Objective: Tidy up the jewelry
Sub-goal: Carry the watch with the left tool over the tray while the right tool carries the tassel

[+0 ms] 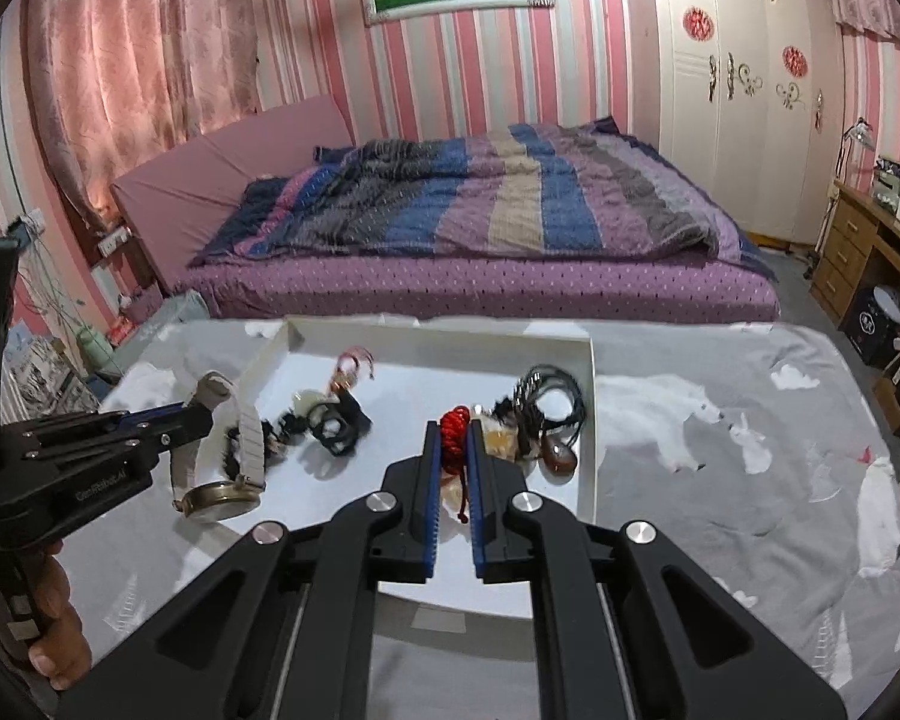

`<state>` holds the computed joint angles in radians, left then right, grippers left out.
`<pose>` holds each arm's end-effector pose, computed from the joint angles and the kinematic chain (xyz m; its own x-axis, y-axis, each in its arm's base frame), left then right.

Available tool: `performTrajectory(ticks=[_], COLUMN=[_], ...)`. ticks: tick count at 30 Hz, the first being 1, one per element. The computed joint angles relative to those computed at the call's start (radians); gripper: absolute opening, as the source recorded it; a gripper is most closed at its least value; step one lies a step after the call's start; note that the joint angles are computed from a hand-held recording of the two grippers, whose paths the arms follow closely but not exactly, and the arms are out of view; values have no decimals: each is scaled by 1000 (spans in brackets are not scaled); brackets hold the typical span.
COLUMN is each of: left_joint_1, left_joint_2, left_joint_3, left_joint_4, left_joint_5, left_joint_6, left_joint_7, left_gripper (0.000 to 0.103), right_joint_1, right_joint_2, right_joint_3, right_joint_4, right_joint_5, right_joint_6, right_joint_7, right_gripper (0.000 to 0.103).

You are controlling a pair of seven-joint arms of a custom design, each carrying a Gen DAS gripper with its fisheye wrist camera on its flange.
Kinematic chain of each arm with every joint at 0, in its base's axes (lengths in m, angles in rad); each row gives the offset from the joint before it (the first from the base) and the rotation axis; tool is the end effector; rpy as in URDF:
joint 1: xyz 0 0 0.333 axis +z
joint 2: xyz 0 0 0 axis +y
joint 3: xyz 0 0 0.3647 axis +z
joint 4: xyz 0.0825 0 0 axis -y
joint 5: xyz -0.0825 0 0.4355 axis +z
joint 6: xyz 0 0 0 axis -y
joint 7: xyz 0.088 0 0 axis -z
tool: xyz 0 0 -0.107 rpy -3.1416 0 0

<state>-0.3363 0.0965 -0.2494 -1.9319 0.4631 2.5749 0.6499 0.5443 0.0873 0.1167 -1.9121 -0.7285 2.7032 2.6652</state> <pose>0.5603 -0.3743 0.5245 -0.0215 -0.9914 0.1293 -0.8158 -0.0574 -0.5755 0.5219 0.4316 0.5512 0.1702 -0.9780 -0.1208 -0.6771 -0.0270 -0.7354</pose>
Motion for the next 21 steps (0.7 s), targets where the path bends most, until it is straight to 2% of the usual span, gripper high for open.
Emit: performTrajectory(ticks=[2, 6, 11, 21], left_joint_1=[7, 14, 1, -18], left_joint_2=[30, 84, 117, 150], left_joint_3=[0, 2, 19, 29], left_joint_4=[8, 27, 39, 69], left_joint_5=[-35, -88, -59, -18], left_joint_6=[7, 8, 4, -31], left_joint_7=[28, 72, 51, 37], left_gripper=[7, 7, 7, 7], right_joint_1=[-6, 9, 20, 38], right_joint_2=[29, 78, 110, 146], right_joint_3=[-4, -18, -33, -42], right_joint_4=[-3, 22, 27, 62], right_joint_5=[35, 101, 197, 318], right_joint_6=[20, -5, 7, -118], right_joint_7=[-5, -74, -146, -290], right_gripper=[8, 8, 8, 8])
